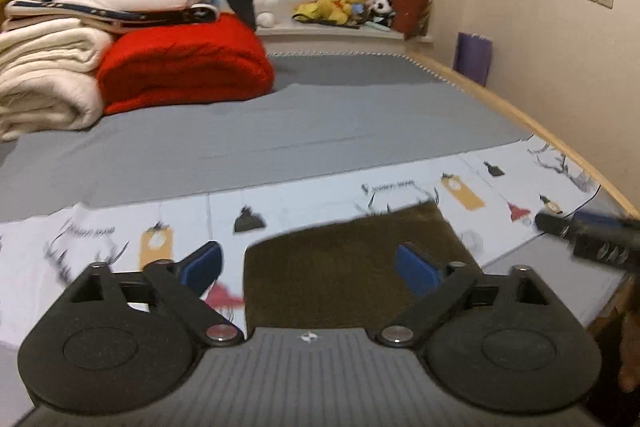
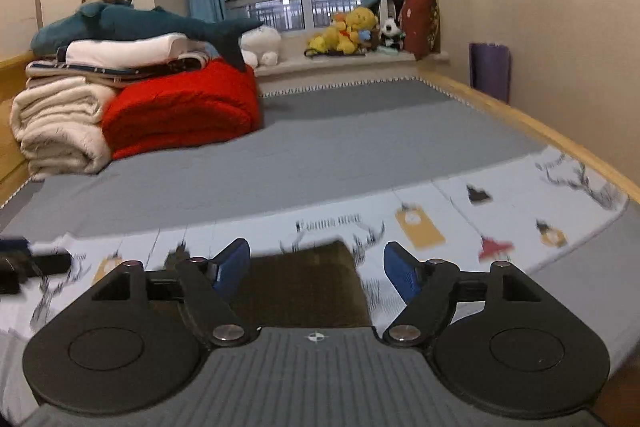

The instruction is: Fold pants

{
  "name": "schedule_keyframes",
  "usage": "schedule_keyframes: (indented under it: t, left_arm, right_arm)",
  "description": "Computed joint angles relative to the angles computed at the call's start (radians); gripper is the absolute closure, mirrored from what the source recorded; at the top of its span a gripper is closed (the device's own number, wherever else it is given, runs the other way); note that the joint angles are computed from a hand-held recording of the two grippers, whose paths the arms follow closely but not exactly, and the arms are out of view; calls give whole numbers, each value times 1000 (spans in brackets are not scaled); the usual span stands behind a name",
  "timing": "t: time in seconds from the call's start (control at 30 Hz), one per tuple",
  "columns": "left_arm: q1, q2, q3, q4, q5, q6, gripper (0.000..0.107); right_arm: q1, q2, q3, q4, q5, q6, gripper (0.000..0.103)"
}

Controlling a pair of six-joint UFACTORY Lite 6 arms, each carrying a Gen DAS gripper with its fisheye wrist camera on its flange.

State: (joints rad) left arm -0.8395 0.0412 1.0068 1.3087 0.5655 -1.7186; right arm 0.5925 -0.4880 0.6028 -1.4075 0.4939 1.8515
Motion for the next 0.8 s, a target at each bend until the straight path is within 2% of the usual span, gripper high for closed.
schedule_keyframes:
  t: [0.1,0.17,0.23,0.3,0.43,0.5,0.67,0.8]
  left_arm:
    - [-140,-40,-116,52,109,-184,4]
    - [-198,12,-171,87,128,-332,4]
    - [-207,136,-138,17,80,-313,4]
    - [-178,189,-108,-30,7,-256,4]
    - [-165,246,-75,48,48,-297,4]
    - [-137,264,-67,48,20,-315,4]
    - [-81,306,-26,12,-71,-331,4]
    - [-81,337,5,6,-76,-315,4]
  right_arm:
    - [8,-56,-82,122,-52,-38,27]
    - [32,-39,-80,230,-44,-124,27]
    - [71,-3,-74,237,-1,-154,27]
    - [80,26,-75,243,-2,-205,27]
    - [35,116,-50,366,-27,-345,27]
    - [2,143,-38,415,-65,-383,27]
    - [-22,152,-23,487,-83,-423,27]
    - [-23,184,-13,500,-94,-468,27]
